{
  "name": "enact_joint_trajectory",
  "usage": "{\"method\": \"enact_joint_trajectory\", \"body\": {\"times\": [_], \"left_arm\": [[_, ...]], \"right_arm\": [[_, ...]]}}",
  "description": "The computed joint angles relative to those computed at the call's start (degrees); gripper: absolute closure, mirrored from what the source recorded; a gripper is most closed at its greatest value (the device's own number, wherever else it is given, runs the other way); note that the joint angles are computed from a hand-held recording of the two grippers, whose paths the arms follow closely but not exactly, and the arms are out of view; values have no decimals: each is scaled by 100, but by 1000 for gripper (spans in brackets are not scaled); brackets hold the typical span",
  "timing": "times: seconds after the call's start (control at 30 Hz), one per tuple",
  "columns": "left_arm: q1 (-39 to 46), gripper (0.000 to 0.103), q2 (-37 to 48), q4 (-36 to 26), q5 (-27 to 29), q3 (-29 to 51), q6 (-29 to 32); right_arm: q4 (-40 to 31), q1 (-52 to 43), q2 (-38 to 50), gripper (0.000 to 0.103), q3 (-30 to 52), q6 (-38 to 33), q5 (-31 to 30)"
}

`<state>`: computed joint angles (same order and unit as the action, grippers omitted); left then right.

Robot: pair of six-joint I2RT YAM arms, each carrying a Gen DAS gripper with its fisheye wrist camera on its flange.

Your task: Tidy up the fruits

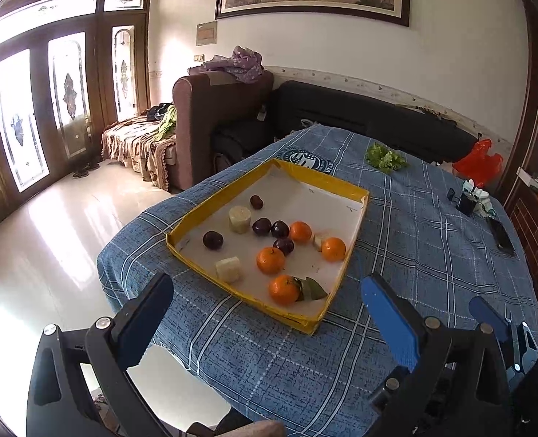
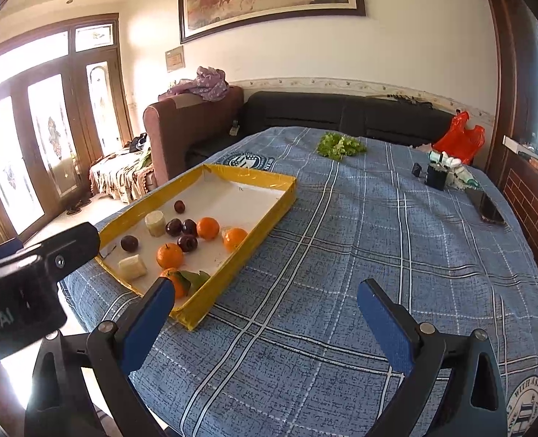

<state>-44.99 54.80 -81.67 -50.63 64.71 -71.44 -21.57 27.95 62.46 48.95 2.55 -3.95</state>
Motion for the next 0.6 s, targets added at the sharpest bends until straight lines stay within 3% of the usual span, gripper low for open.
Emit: {"method": "enact_joint_trajectory", "body": {"times": [0.4,0.6], "left_arm": [[615,0,-109,814,518,-369,840],[1021,0,-257,1089,744,-565,1145]], "right_arm": [[119,-66,394,1,59,-16,68],[165,74,616,1,148,-127,701]]}}
